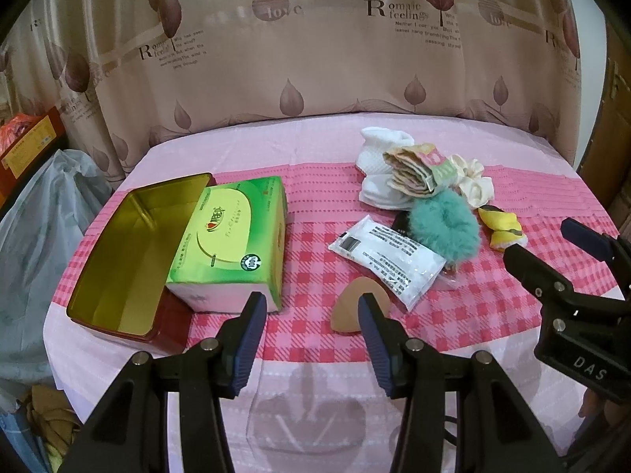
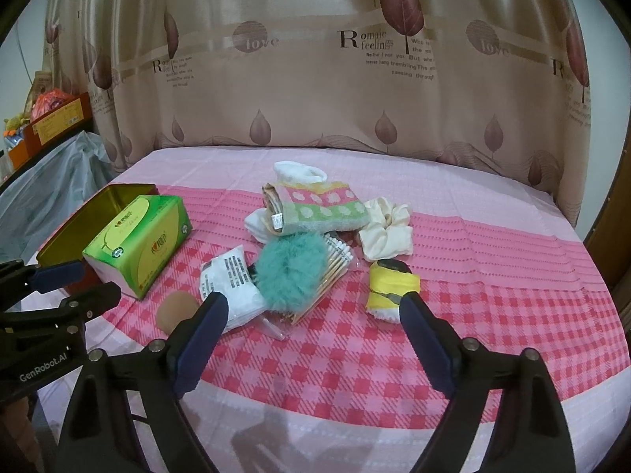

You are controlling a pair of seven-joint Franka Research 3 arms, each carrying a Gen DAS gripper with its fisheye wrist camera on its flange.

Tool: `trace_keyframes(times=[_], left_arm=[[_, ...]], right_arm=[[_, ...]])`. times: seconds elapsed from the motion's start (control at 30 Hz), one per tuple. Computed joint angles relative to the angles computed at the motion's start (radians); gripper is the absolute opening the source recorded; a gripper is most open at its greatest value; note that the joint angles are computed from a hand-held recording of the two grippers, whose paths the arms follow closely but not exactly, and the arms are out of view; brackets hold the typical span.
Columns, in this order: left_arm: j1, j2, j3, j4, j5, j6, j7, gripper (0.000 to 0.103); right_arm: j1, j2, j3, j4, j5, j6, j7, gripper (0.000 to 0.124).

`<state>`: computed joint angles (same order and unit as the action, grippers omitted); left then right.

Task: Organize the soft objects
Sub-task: 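Grasp the yellow-wrapped fluffy item with the right tool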

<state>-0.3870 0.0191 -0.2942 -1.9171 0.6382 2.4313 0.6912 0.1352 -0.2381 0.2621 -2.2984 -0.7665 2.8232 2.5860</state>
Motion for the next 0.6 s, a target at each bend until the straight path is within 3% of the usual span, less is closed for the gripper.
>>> trace_keyframes(times=[0.6], left_arm=[[0.010,0.046,0.014,0.024,-0.092,0.024,0.088,0.049]], right_arm=[[0.031,0.070,-0.082,0.036,0.134,-0.048,-0.160,0.073]])
